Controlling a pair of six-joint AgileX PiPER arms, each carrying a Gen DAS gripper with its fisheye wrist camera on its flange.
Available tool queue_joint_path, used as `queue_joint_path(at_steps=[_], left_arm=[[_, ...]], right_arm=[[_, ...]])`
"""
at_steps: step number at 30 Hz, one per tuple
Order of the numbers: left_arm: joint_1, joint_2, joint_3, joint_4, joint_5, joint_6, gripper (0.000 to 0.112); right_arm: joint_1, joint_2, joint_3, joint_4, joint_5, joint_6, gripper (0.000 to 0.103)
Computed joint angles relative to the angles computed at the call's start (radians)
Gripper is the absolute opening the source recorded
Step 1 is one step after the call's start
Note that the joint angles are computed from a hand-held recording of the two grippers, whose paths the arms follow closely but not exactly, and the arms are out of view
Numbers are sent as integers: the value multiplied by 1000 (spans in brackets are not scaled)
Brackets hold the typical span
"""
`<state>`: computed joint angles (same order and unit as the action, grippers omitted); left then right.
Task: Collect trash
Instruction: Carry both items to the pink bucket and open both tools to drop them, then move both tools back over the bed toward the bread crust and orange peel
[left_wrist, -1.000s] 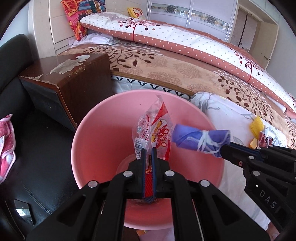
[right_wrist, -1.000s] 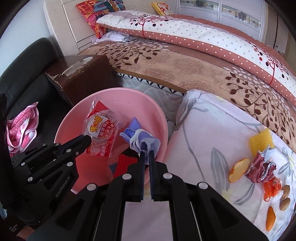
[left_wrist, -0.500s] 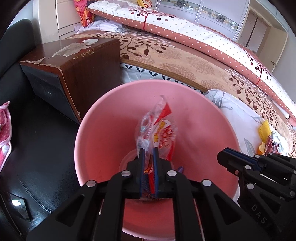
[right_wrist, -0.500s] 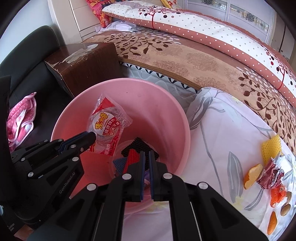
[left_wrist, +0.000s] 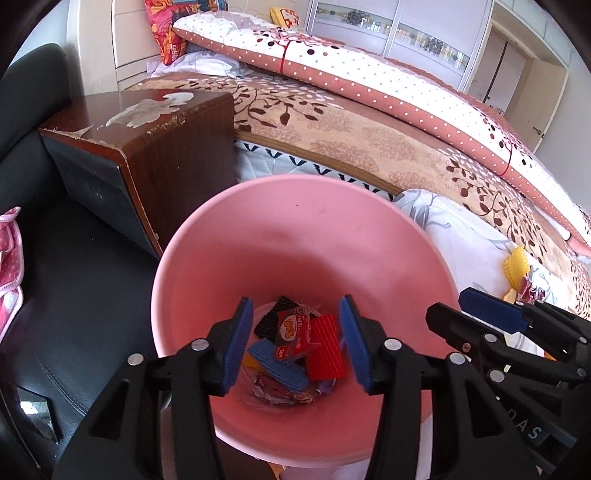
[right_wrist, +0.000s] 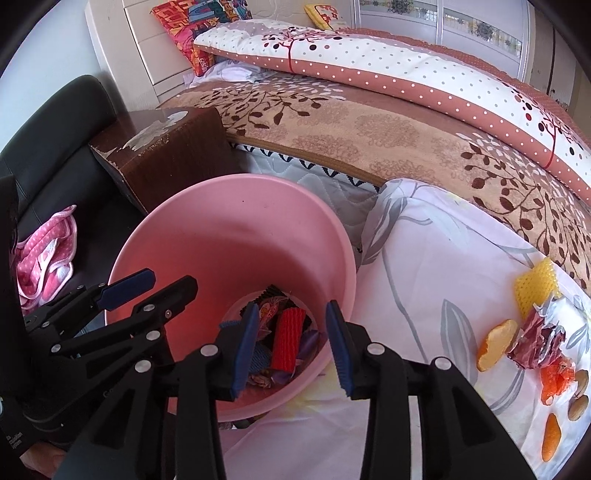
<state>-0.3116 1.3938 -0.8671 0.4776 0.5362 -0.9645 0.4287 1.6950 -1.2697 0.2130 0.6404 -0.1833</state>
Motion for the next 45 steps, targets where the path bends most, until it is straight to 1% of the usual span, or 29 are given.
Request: queue_joint_path(at_steps=[3, 5, 7, 9, 13, 16, 23, 26, 31, 33, 36, 39, 45], left_arm=[[-38, -10, -6, 55, 8, -64, 49], [-68, -19, -9, 89, 16, -100, 49], [-111, -28, -13, 147, 38, -157, 49], [-161, -34, -18, 202, 66, -214, 49], [-282, -38, -37, 301, 150, -320, 49], [-364, -30, -62, 338, 216, -372, 49], [-537, -5, -119, 400, 313, -449, 49], [-610, 26, -150, 425, 343, -469, 49], [-713, 82, -199, 477, 354, -506, 49], [-756, 110, -224, 505, 370, -521, 49], [-822, 149, -253, 557, 400, -560, 49], [-857, 182, -282, 564, 398, -565, 49], [-900, 267, -348, 551, 396, -525, 49]], right_arm=[[-20, -44, 45, 17, -30, -19, 43], [-36, -76, 76, 35, -48, -40, 44], [-57, -114, 112, 49, -63, -58, 47], [-80, -160, 156, 68, -80, -85, 48], [-124, -261, 250, 91, -108, -127, 49], [-179, -335, 313, 146, -106, -183, 53], [-365, -494, 436, 316, -62, -381, 56], [-471, -554, 478, 385, -32, -483, 58], [-704, -618, 533, 527, 62, -688, 59], [-810, -632, 550, 582, 113, -769, 59], [-945, -641, 567, 639, 180, -863, 59], [-1068, -643, 581, 671, 239, -942, 59], [-1251, -620, 603, 704, 297, -1074, 60]])
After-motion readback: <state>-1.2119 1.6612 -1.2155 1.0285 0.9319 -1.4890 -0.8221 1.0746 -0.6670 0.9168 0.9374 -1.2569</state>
